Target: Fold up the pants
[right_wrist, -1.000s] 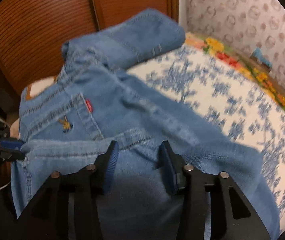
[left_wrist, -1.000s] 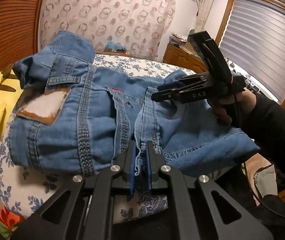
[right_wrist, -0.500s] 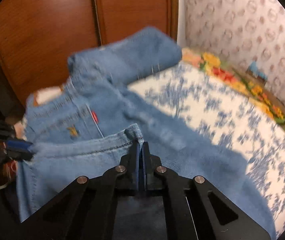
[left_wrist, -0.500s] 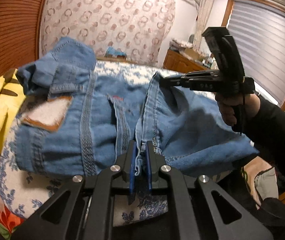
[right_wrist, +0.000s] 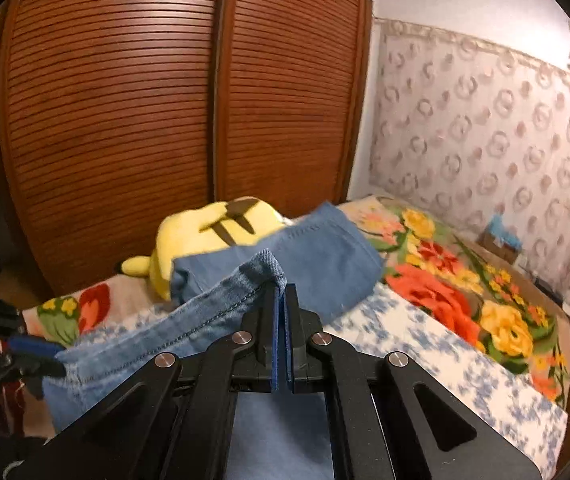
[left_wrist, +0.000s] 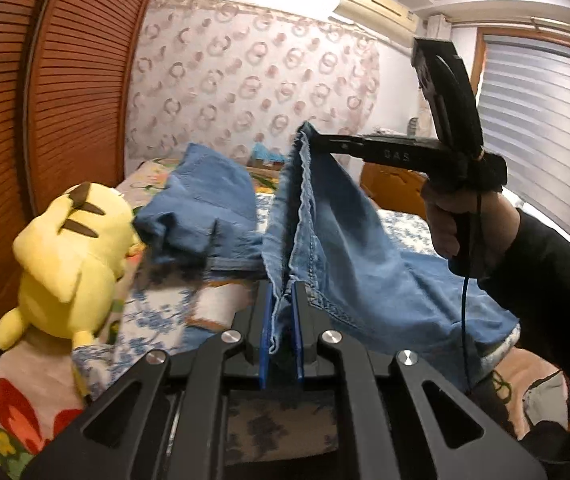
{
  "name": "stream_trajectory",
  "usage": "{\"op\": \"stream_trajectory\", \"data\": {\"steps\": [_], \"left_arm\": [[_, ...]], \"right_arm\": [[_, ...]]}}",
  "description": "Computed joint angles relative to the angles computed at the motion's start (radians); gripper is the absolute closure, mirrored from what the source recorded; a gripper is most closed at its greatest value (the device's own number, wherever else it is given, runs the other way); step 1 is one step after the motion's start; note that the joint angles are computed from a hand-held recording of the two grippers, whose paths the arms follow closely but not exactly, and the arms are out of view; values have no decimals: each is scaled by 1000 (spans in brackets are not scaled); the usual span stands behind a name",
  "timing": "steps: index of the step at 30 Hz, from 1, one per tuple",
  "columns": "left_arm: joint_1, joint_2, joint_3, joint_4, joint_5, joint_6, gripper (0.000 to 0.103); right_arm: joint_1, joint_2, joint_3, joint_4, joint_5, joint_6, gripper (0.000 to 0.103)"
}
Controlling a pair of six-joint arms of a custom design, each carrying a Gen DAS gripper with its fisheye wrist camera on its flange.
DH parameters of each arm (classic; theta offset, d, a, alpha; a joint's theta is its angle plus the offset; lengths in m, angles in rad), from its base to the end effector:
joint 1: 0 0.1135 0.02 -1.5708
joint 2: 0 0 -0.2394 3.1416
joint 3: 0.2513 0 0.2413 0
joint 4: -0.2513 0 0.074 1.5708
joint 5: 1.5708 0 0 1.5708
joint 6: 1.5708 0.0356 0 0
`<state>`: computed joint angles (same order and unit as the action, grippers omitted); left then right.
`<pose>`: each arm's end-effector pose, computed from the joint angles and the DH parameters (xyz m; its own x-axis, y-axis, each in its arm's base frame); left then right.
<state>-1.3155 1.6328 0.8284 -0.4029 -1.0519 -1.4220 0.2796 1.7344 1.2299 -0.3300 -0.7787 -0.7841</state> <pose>0.0988 -0.2561 0.1400 -0.4324 -0.2852 -0.8554 -0.1738 0.9572 -0.2313 0.3385 0.1232 0.2156 -0.0454 -0.5360 -0.8430 -0.9630 0.2479 -0.1058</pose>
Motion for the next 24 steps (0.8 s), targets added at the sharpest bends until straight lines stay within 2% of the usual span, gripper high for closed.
{"op": "stream_trajectory", "data": {"steps": [5, 11, 12, 14, 16, 17, 18, 19, 24], "left_arm": [[2, 12, -43, -2, 26, -70, 97], [12, 24, -66, 15, 51, -98, 97], [16, 29, -62, 12, 56, -101, 97], [30, 27, -68, 35, 76, -82, 93], [39, 25, -70, 58, 89, -57, 80], [45, 27, -67, 66, 97, -44, 76], [51, 30, -63, 68, 106, -33, 66], [59, 38, -51, 68, 118, -13, 63], [76, 52, -23, 103, 122, 61, 62]], "right_arm": [[104, 27, -41, 99, 94, 60, 103], [164, 82, -53, 158, 189, 113, 102], [168, 91, -47, 152, 203, 119, 98], [161, 95, -44, 141, 214, 128, 71], [139, 92, -38, 126, 200, 129, 60], [127, 81, -50, 131, 197, 130, 59], [110, 71, -56, 126, 190, 125, 57], [80, 63, -59, 107, 172, 108, 55], [-86, 52, -85, 18, 119, -18, 54]]}}
